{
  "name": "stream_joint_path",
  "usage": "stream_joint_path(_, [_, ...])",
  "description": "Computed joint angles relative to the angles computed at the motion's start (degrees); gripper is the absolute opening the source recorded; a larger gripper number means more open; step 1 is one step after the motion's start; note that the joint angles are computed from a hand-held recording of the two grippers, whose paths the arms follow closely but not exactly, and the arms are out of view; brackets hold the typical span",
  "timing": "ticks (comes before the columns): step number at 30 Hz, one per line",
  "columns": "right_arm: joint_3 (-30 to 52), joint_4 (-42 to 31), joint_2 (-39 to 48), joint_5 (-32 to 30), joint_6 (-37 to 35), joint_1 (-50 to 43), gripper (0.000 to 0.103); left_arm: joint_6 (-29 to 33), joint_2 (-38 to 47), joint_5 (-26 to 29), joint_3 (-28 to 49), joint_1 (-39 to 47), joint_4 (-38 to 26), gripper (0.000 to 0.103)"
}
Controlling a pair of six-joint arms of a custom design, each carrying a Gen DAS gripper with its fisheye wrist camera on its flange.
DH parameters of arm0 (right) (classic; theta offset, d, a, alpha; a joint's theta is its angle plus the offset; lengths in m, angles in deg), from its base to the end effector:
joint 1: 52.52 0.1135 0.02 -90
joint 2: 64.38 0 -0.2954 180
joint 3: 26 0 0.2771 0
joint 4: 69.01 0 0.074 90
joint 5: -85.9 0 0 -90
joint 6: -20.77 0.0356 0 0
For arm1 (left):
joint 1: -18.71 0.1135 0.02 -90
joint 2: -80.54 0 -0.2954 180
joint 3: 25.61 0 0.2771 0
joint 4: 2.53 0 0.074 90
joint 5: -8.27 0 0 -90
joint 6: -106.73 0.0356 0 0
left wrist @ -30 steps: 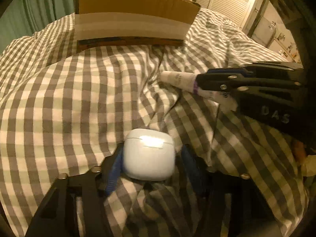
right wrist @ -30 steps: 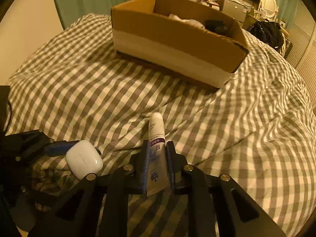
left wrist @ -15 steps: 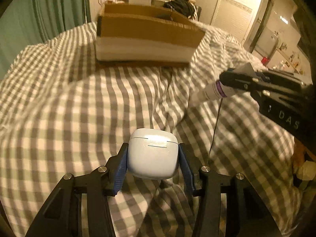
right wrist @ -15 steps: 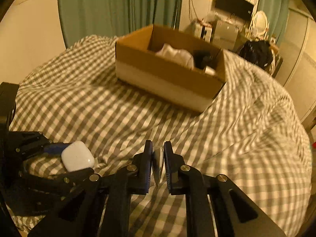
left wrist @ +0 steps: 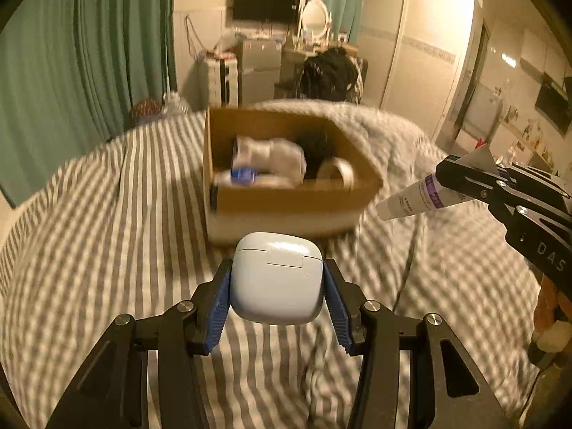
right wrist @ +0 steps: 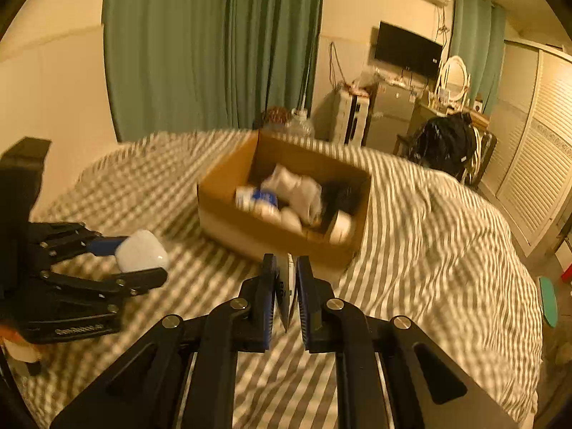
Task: Organize objects
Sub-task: 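Carry the earbud case and the tube over the box with both tools, then open both tools to drop the earbud case and tube into the box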
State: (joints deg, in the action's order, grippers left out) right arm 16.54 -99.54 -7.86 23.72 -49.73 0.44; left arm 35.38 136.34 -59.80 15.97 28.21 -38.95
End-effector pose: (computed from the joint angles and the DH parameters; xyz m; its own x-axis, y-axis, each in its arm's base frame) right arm 0.1344 0.1506 0.2190 -0.5668 -0.2610 -0.7814 -0.3355 0.9394 -0.0704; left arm 0.1900 0.0183 0.2070 -0.6968 0.1842 -0.6932 0.3201 0.9447 -0.0708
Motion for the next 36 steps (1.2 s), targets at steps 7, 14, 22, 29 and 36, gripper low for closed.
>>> stream_joint_path(7, [7.7, 5.0, 2.8, -6.3, -8.5, -9.8, 0.011, -5.0, 9.0, -2.3, 9.6, -5.1, 6.4, 0.050])
stream_joint_path(14, [13.7, 12.5, 12.1, -15.6, -11.4, -18.5, 0.011, -7.0, 24.7, -4.0, 21.3, -6.6, 12.1, 0.050])
stream_joint_path(22, [19.4, 20.7, 27.0, -24.0, -11.6, -26.3, 0.011, -7.4, 41.2, -5.4, 31.1, -8.2, 17.3, 0.050])
stream_joint_path(29, [21.0, 22.7, 39.6, -29.1, -10.4, -29.7, 0.011, -4.0, 48.8, -6.9, 31.4, -9.8, 19.7, 0.050])
stream_joint_path(36, [21.9, 23.9, 44.4, -30.6, -7.9, -31.2, 0.011, -5.0, 47.1, -7.6, 28.9, -10.5, 20.4, 0.052])
